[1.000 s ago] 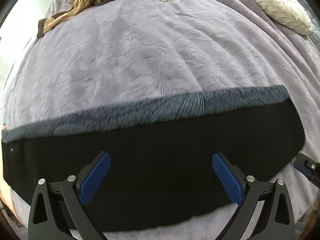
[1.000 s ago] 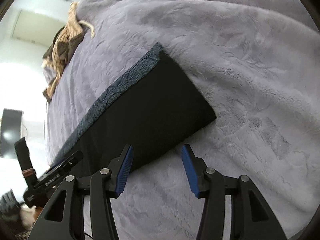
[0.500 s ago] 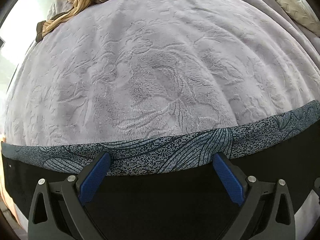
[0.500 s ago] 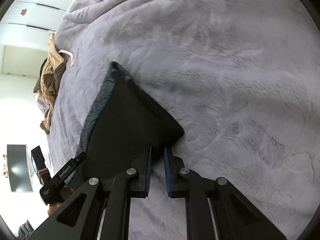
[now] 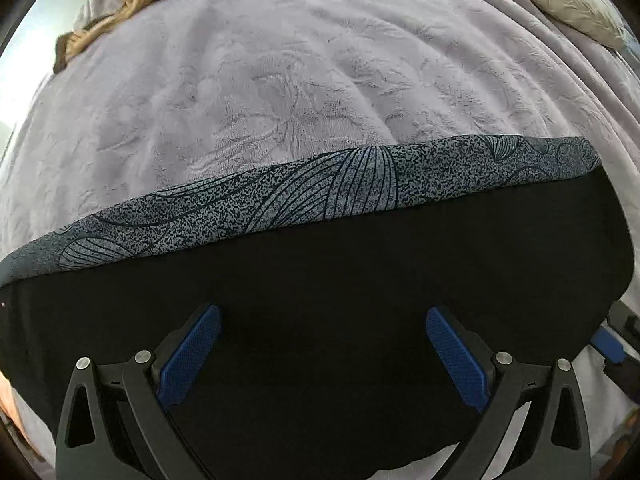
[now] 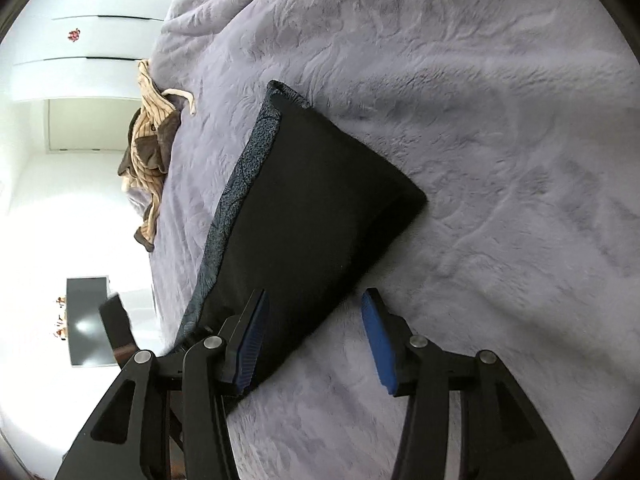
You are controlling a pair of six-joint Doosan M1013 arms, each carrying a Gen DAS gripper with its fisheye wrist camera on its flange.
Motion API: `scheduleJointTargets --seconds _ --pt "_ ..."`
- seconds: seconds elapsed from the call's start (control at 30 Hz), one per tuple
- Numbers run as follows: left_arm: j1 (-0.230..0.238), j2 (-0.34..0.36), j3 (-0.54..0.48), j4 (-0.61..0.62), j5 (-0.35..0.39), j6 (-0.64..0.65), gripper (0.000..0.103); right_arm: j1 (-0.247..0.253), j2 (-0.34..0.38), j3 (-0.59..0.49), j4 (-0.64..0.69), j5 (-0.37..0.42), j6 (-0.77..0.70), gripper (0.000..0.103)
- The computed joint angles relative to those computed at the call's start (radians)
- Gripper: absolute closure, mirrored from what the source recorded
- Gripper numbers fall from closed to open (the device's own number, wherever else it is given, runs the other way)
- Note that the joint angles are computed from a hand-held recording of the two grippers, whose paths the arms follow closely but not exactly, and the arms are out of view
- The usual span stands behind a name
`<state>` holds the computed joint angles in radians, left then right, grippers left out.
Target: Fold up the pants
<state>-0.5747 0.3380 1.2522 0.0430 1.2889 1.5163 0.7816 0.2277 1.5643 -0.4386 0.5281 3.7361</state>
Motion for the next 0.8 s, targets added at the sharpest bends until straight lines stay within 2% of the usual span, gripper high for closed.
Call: scheduleJointTargets --seconds 0.13,0.2,0.3,0.4,0.43,0.47,0.5,0.57,0.63,0.7,0.73,0.8 --pt "0.003 -0.005 0.011 -0.01 -0.012 0.001 0.0 -0.001 0.012 0.02 -0.065 -0.053 0.097 0.05" --pt "0.004 -0.012 0.023 -0.011 -0.02 0.005 0.0 0.003 0.014 0.031 -0.168 -0.069 0.202 0.05" --pt "0.003 -0.019 0.036 -0.008 -0.036 0.003 0.0 0.004 0.022 0.037 -0.413 -0.092 0.44 0.049" --pt "-0.002 -0.02 0.037 0.001 -0.03 -0.004 0.0 -0.01 0.04 0.02 -0.484 -0.091 0.512 0.05" --pt "-0.001 -0.016 0.025 -0.005 -0.012 0.0 0.005 -0.018 0.045 0.014 -0.461 -0.098 0.498 0.053" --pt "0.002 -0.014 0.013 -0.011 -0.004 0.0 0.019 -0.023 0.051 0.003 -0.408 -0.087 0.45 0.075" --pt "0.005 -0.016 0.006 -0.007 -0.011 -0.002 0.025 -0.025 0.05 0.0 -0.407 -0.089 0.445 0.089" --pt "0.008 -0.019 -0.004 0.025 -0.045 -0.027 0.028 -0.022 0.047 -0.012 -0.415 -0.079 0.412 0.089" --pt "0.013 -0.007 -0.02 0.058 -0.069 -0.065 0.028 -0.02 0.045 -0.039 -0.359 -0.058 0.285 0.09" --pt "0.02 0.026 -0.051 0.063 -0.042 -0.095 0.028 -0.02 0.048 -0.069 -0.324 -0.041 0.182 0.09" --pt "0.023 0.035 -0.054 0.053 -0.038 -0.101 0.028 -0.021 0.049 -0.078 -0.314 -0.037 0.154 0.09" --pt "0.006 0.03 -0.021 0.096 -0.08 -0.091 0.027 -0.023 0.056 -0.103 -0.294 -0.031 0.086 0.09"
